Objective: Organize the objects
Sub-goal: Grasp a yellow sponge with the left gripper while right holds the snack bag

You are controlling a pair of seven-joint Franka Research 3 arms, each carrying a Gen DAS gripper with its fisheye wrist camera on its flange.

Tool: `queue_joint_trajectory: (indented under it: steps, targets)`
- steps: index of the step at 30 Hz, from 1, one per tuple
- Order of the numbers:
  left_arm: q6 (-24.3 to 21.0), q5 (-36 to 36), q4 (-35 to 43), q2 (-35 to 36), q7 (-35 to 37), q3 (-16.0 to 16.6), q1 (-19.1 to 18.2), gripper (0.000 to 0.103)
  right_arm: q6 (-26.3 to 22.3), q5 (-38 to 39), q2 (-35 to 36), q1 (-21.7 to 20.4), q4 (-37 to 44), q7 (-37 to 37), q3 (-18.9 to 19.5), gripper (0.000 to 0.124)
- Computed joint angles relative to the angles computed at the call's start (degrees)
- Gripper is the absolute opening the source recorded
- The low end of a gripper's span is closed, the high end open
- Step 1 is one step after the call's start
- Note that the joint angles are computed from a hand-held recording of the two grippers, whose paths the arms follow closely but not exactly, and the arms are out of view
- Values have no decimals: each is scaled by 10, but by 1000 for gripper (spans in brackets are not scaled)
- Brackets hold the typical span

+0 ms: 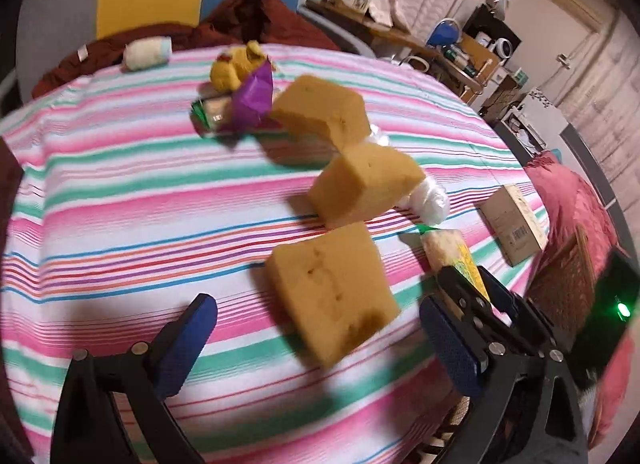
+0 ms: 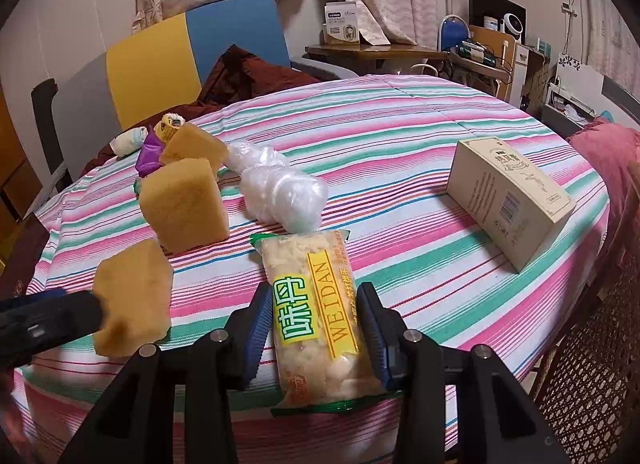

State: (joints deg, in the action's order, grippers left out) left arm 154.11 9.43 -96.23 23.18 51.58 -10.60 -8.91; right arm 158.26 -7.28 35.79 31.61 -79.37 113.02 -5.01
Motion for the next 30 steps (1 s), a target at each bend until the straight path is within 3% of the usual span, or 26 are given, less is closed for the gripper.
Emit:
queue_joint_trajectory:
  steps: [3,5,7,9,12,19,30]
  targets:
    - [-26,0,34,27,-9,4,-6,92,9,2,-4,0,-10,0,0,44]
    - [-43,15,50,39,-21,13,-14,93,11,3,-4,-1,-11,-2,1,44]
    - [-31,39,50,41,-26,20,-23,85,14,4,-6,0,-15,-1,0,44]
    - [-9,30,43,42,10,1,-8,66,15,2,-6,2,-16,0,-2,44]
    - [6,23,27,33,23,-3,-4,62,17,1,-6,4,-17,3,-4,44]
    - [54,-38,-33,1,47,-23,28,59,31,9,-17,4,-34,13,0,43]
    - [123,8,-157,-94,-4,15,15,59,24,33,-19,0,-34,-35,31,43]
